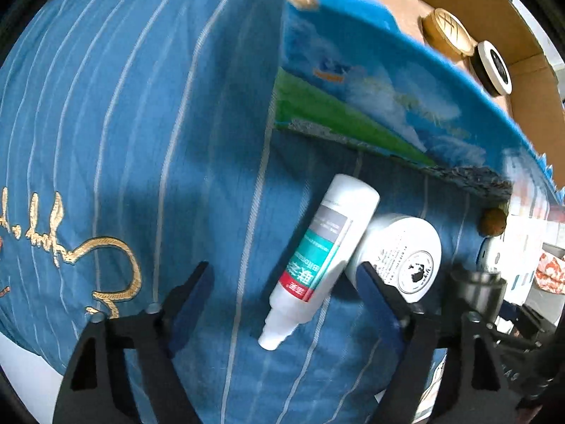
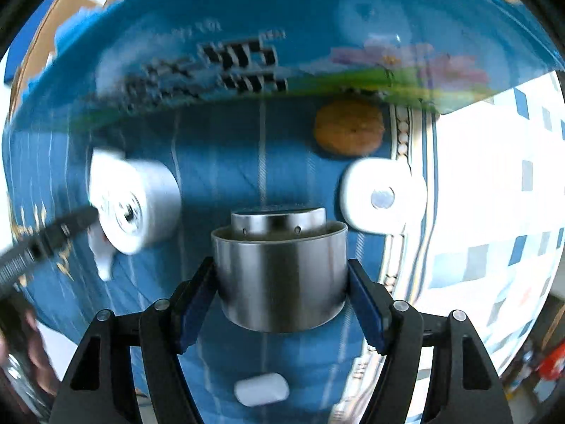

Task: Organize rigid objects
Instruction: 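Grasp the white spray bottle with the left tool while the right tool grasps the steel cup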

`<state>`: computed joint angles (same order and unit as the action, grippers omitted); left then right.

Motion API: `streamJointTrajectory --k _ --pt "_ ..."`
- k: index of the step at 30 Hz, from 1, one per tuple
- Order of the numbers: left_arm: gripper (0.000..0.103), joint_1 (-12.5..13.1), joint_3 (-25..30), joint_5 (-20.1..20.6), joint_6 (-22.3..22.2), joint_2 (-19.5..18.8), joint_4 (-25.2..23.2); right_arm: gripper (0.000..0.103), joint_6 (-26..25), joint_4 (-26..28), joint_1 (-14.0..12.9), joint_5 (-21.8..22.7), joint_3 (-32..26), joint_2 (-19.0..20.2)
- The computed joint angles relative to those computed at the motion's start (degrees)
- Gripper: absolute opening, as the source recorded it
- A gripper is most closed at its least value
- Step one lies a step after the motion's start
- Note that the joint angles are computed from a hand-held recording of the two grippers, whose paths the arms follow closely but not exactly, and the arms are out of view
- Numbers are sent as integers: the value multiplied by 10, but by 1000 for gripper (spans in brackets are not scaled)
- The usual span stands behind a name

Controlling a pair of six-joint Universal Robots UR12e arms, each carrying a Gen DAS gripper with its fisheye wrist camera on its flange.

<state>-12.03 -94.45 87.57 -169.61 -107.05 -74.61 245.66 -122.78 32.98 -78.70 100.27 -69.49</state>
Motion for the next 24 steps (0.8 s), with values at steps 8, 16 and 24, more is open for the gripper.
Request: streamJointTrajectory --k 8,16,24 --pt "74 -19 16 30 39 -21 -21 74 5 0 5 -6 -7 8" --pt "34 -9 4 9 20 -21 -24 74 8 -12 -6 17 6 7" --pt "37 -1 -29 17 32 -3 -14 74 9 -19 -4 17 12 9"
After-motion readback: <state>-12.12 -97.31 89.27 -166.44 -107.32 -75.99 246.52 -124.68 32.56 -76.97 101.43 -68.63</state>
